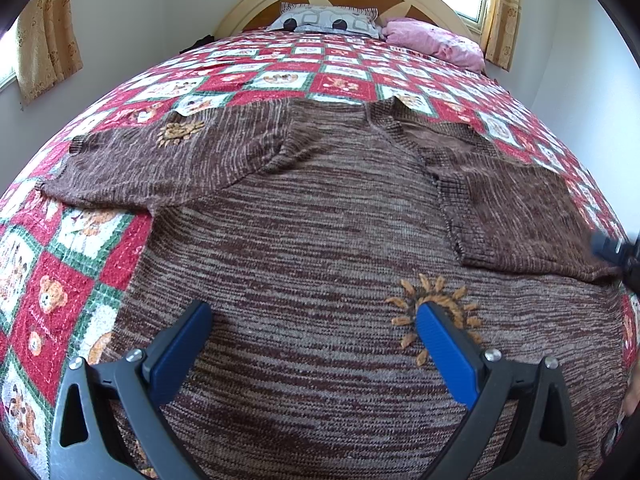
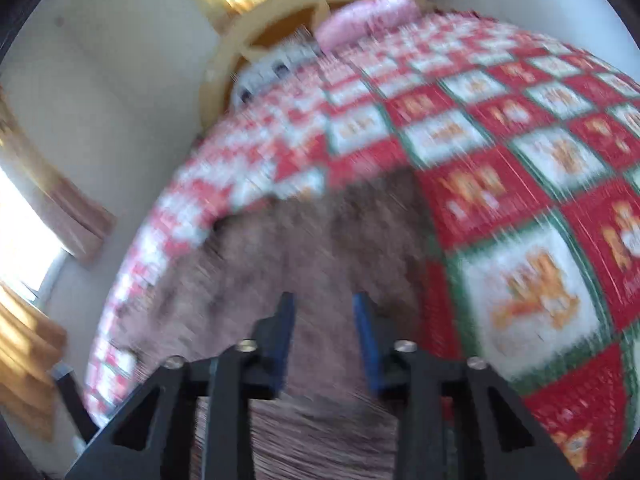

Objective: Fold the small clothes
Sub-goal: 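Move the left tool to the other sweater sleeve, then grasp the other sleeve with the left tool and fold it across the body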

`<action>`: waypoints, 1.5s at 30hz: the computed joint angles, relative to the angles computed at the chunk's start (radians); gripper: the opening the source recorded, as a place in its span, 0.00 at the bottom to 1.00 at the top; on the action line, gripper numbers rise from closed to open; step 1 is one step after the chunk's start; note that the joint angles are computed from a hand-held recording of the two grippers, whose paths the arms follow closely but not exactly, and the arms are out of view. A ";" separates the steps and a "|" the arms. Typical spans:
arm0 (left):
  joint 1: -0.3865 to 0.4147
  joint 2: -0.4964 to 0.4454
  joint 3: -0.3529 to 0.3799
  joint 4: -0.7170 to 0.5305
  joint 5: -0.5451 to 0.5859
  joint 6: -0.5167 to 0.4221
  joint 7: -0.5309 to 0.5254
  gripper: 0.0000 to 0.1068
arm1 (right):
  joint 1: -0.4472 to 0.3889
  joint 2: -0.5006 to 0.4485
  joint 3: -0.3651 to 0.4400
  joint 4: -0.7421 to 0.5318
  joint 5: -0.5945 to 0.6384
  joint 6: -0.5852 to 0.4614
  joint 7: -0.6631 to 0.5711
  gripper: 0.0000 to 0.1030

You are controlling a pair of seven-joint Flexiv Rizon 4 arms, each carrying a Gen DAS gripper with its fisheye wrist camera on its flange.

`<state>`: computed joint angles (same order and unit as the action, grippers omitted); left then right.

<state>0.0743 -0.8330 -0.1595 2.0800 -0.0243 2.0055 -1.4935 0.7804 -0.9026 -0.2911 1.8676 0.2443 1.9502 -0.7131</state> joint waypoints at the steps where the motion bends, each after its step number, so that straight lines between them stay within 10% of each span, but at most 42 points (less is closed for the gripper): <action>1: -0.001 0.000 0.001 -0.001 -0.001 0.000 -0.001 0.96 | 0.005 -0.001 -0.006 0.020 -0.018 -0.007 0.009 0.10; 7: -0.009 0.000 0.008 -0.005 -0.006 -0.007 0.002 0.96 | 0.077 -0.046 -0.043 0.066 0.129 0.102 0.003 0.05; 13: 0.145 0.030 -0.089 0.029 0.078 -0.028 0.015 0.96 | 0.330 -0.113 -0.317 0.075 0.167 -0.090 0.021 0.08; 18: 0.259 0.069 -0.045 0.047 0.069 0.091 -0.086 0.96 | 0.259 -0.099 -0.243 0.099 0.129 0.021 0.057 0.08; 25: 0.542 -0.018 -0.165 -0.126 0.077 -0.061 -0.232 0.86 | 0.255 -0.098 -0.231 0.083 0.161 0.018 0.030 0.09; 31: 0.510 -0.085 -0.171 -0.257 -0.040 -0.236 -0.179 0.73 | 0.242 -0.096 -0.219 0.082 0.153 0.023 0.032 0.09; 37: 0.485 -0.115 -0.169 -0.265 -0.086 -0.157 -0.178 0.70 | 0.213 -0.092 -0.189 0.078 0.152 0.043 0.027 0.09; 39: 0.484 -0.122 -0.165 -0.272 -0.087 -0.142 -0.185 0.57 | 0.200 -0.090 -0.175 0.076 0.154 0.053 0.021 0.09; 41: 0.466 -0.126 -0.138 -0.286 -0.095 -0.148 -0.186 0.23 | 0.192 -0.088 -0.165 0.074 0.158 0.058 0.013 0.09; 45: 0.544 -0.146 -0.205 -0.278 -0.050 -0.138 -0.173 0.11 | 0.181 -0.084 -0.150 0.071 0.167 0.064 0.000 0.09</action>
<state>0.6181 -0.9786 -0.3643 1.8024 -0.0744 1.8678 -1.6669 0.9613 -0.9869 -0.4415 1.9383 0.4117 2.0146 -0.7136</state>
